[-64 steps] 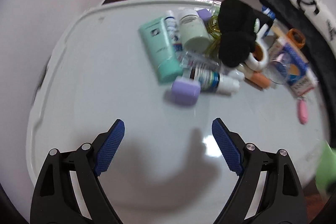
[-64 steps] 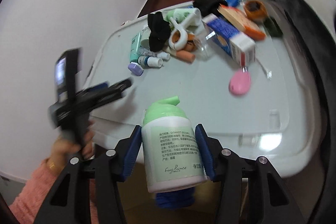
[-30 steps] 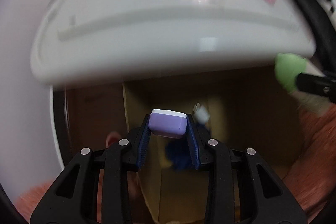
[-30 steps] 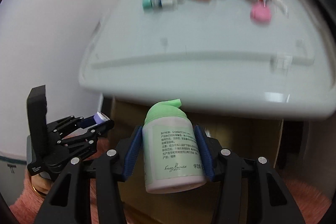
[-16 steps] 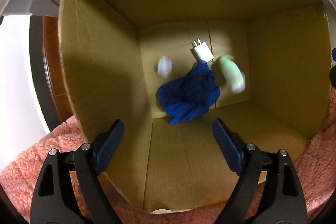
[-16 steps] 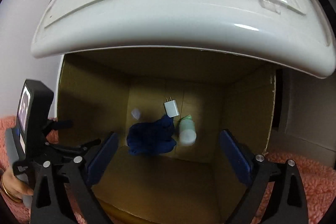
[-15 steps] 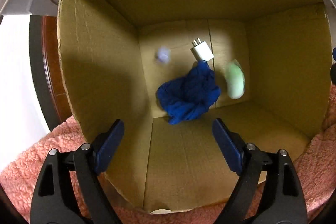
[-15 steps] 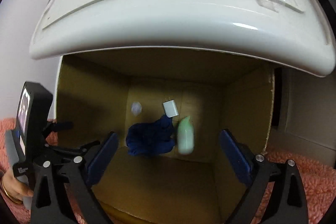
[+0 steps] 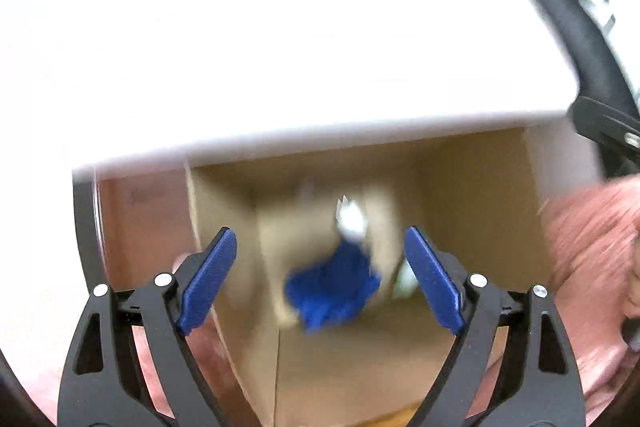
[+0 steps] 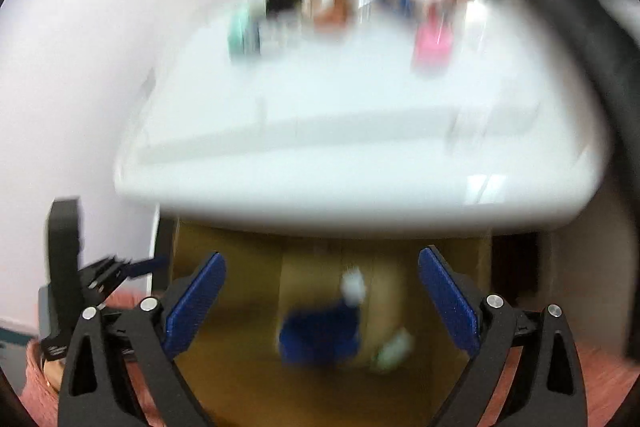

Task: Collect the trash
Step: 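Grasp the glass cup with the left tool while the right tool grasps the blue medicine box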

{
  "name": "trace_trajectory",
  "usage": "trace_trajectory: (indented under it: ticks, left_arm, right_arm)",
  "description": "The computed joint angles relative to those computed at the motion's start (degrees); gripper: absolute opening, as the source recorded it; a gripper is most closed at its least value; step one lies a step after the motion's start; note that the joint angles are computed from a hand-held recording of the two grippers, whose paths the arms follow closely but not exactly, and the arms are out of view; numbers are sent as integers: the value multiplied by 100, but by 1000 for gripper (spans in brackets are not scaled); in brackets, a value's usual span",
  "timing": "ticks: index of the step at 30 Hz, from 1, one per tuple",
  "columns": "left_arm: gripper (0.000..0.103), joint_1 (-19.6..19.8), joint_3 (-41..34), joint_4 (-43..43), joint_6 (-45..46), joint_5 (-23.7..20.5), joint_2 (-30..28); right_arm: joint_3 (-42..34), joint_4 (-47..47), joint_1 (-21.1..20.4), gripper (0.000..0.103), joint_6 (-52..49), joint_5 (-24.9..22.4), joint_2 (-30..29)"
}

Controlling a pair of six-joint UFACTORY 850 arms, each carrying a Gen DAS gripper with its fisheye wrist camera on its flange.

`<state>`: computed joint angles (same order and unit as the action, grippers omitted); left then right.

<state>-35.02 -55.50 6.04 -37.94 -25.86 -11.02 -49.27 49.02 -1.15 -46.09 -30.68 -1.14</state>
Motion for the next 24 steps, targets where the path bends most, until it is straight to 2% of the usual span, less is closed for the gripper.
trace_trajectory:
  ticks: [2,4,5,7,11,12,14,16,17,18,20,21,23,24]
  left_arm:
    - [85,61,-213,1199,-1060,128,135]
    - [92,130,-579,2285,-2055,61,11]
    - [92,194,-764,2625,-2388,27,-75]
    - [92,305,-973,3074,-2907,111,-227]
    - [92,515,-1034,3249,-3232,559,-405]
    - [92,535,-1048,3101,-3143,551,-445]
    - [92,629,-1117,2114,-2327,563,-591]
    - [92,789,-1049,991,-1385,716,-561]
    - [92,830,-1020,673,-1171,756,-551]
    - [92,849,-1002,517,-1111,778,-554]
    - [92,896,-964,-9,-727,815,-545]
    - [92,915,-946,-168,-612,829,-538]
    - [92,912,-916,-31,-811,824,-512]
    - [92,898,-915,75,-908,815,-509]
  right_arm:
    - [-385,-664,118,97,391,597,-119]
    - [-805,-1863,289,97,1380,1182,-435]
    - [-1091,-2463,319,97,1913,1286,-677]
    - [-1696,-3442,313,97,2812,1167,-1150]
    - [-2559,-4513,420,96,3558,1125,-2060]
    - [-2840,-5113,483,93,3990,1043,-2338]
    - [-3284,-5722,583,89,4533,704,-2761]
    - [-3647,-5928,622,81,4602,417,-3067]
    - [-3800,-5956,640,72,4551,284,-3190]
    - [-4027,-5912,659,63,4417,41,-3371]
    - [-4213,-5926,690,51,4342,-240,-3540]
    - [-4303,-6020,727,48,4309,-403,-3632]
    - [-4230,-6095,758,44,4385,-356,-3579]
    - [-4203,-5857,733,33,4248,-386,-3534]
